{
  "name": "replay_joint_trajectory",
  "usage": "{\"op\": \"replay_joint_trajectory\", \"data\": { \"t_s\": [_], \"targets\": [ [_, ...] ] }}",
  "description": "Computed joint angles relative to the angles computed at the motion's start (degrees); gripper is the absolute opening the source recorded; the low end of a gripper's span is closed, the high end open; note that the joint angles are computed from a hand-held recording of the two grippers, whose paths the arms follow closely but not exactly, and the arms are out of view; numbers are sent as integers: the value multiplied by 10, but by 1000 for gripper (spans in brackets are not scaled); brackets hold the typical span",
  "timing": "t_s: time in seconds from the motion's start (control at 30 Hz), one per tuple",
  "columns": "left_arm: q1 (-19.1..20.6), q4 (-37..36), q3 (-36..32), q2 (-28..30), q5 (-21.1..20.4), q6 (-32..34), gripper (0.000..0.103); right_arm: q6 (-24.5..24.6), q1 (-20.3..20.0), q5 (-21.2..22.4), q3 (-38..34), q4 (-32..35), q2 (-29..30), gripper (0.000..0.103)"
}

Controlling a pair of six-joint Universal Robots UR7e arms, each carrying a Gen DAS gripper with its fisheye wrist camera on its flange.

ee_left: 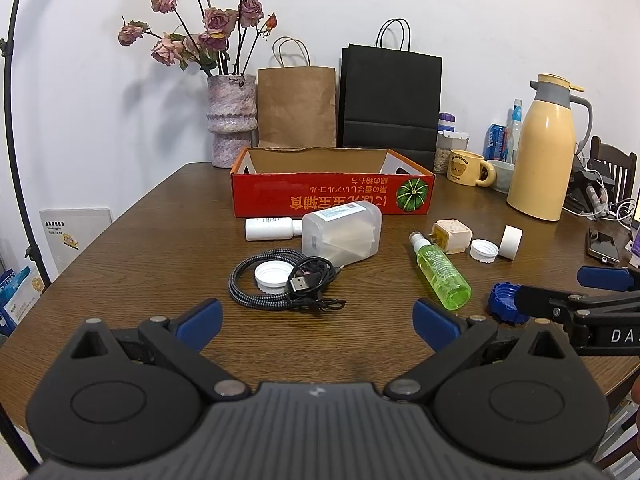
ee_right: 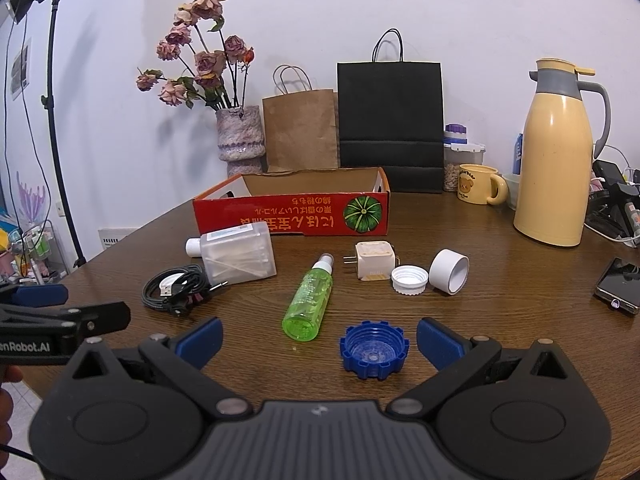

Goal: Organize rigid objects

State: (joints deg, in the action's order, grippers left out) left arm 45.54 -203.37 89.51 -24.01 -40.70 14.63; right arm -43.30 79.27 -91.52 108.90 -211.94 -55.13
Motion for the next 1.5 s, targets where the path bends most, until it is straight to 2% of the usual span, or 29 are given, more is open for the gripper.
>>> {"op": "replay_joint_trajectory", "data": {
  "t_s": [1.5],
  "targets": [
    [1,-1,1,0,-2,0,103,0,8,-4,2,-3,-1,103]
  ]
}}
